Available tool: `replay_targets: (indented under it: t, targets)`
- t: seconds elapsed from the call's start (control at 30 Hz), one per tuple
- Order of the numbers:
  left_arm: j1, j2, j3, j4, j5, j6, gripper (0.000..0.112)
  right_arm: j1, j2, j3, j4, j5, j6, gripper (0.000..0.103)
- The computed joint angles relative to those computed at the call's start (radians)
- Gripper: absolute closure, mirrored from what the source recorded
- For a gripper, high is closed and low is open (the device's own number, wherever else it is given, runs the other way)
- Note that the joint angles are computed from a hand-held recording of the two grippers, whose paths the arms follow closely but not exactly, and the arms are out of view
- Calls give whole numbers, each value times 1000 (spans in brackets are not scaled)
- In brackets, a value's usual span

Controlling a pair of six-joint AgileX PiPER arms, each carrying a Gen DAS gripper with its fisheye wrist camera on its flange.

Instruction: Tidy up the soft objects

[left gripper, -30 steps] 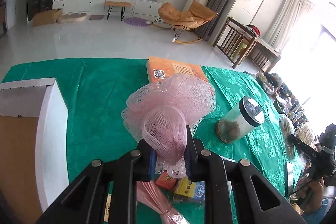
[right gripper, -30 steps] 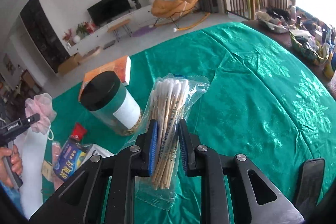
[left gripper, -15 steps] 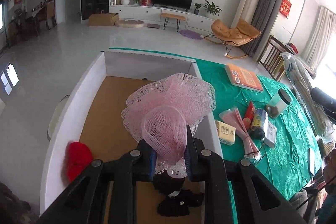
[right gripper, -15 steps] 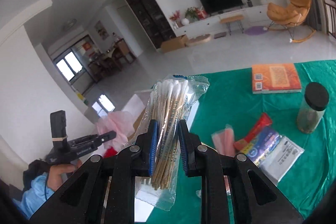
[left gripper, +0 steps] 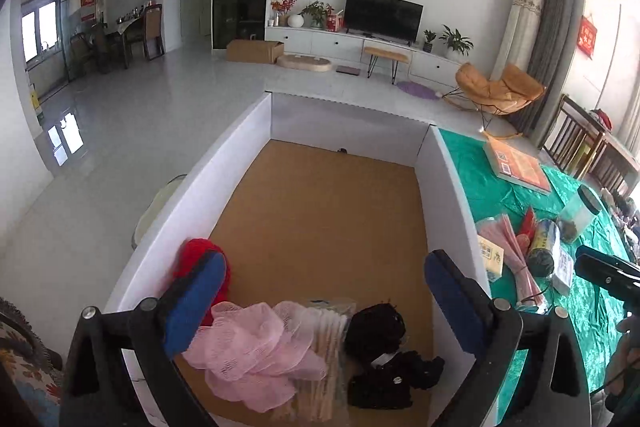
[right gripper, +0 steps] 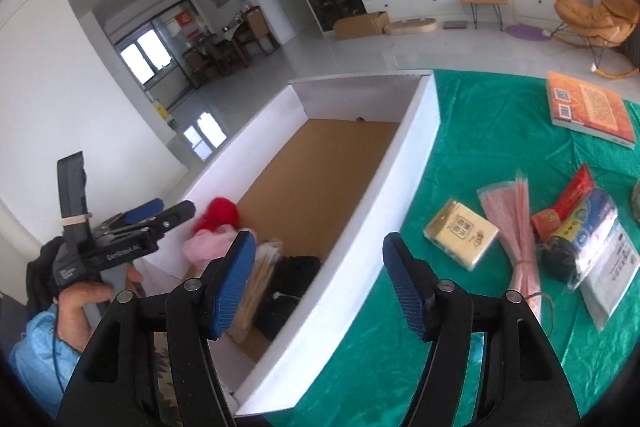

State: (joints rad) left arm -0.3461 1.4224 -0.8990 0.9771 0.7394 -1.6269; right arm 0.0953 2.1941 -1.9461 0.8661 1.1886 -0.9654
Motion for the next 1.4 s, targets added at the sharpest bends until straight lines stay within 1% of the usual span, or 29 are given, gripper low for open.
replay_targets:
  t: [0.1, 0.13, 0.2, 0.27, 0.33, 0.43, 0.5, 0.53, 0.57, 0.6, 0.63, 0.7, 0.77, 0.8, 0.87, 0.9, 0.97, 1.0, 1.07, 1.13, 1.23, 1.27, 1.4]
  targets:
    - [-109, 89, -118, 50, -20, -43, 13, -93, 1, 61, -49, -172, -62, 31]
    - [-140, 128, -167, 54, -34, -39, 13, -127, -4, 93, -71, -240, -75, 30]
    - [-197, 219, -261, 53, -80, -29, 12, -182, 26, 98, -139, -358, -52, 30]
    - [-246, 329, -376, 3, -131, 30, 12, -228, 89, 44, -226, -445, 11, 30]
    - [-280, 457, -507, -87, -175, 130, 12, -275, 146, -6, -308, -502, 80, 30]
    - [-320, 672, -755, -253, -155, 322, 12, -327, 206, -57, -380, -582, 150, 30]
    - [-330, 812, -934, -357, -95, 444, 12, -356, 198, -7, -355, -661, 116, 30]
    - [-331, 861, -982, -381, -83, 467, 12, -366, 210, -18, -361, -666, 127, 30]
    - [-331, 916, -1053, -410, -60, 502, 12, -375, 230, -56, -385, -630, 173, 30]
    - [-328, 966, -1121, -439, -32, 541, 12, -386, 250, -96, -371, -585, 183, 30]
    - [-327, 1010, -1184, -459, -3, 573, 12, -390, 264, -123, -364, -568, 189, 30]
    - [-328, 1081, -1282, -474, 47, 622, 12, -382, 260, -117, -412, -587, 232, 30]
    - [-325, 1127, -1347, -493, 78, 661, 12, -382, 293, -174, -451, -537, 278, 30]
    - [-322, 1133, -1346, -504, 71, 667, 12, -381, 299, -180, -468, -521, 299, 30]
    - [-311, 1144, -1347, -541, 59, 676, 12, -385, 341, -251, -516, -460, 359, 30]
    - [-304, 1137, -1325, -550, 39, 671, 12, -386, 359, -278, -531, -441, 385, 28]
    - [-299, 1117, -1279, -542, -3, 646, 12, -390, 352, -261, -525, -448, 386, 24]
    - [-297, 1108, -1259, -538, -21, 633, 12, -389, 342, -237, -524, -466, 379, 24]
    - [-291, 1097, -1230, -542, -57, 625, 9, -388, 337, -224, -523, -477, 375, 22]
    - [-296, 1115, -1265, -527, -27, 617, 9, -387, 335, -219, -519, -479, 373, 21]
    - [-308, 1168, -1374, -524, 62, 646, 9, -386, 330, -209, -518, -484, 371, 19]
    - [-310, 1179, -1397, -525, 81, 654, 9, -387, 330, -208, -517, -485, 370, 19]
    - [-311, 1187, -1414, -526, 94, 659, 9, -387, 332, -213, -519, -482, 372, 19]
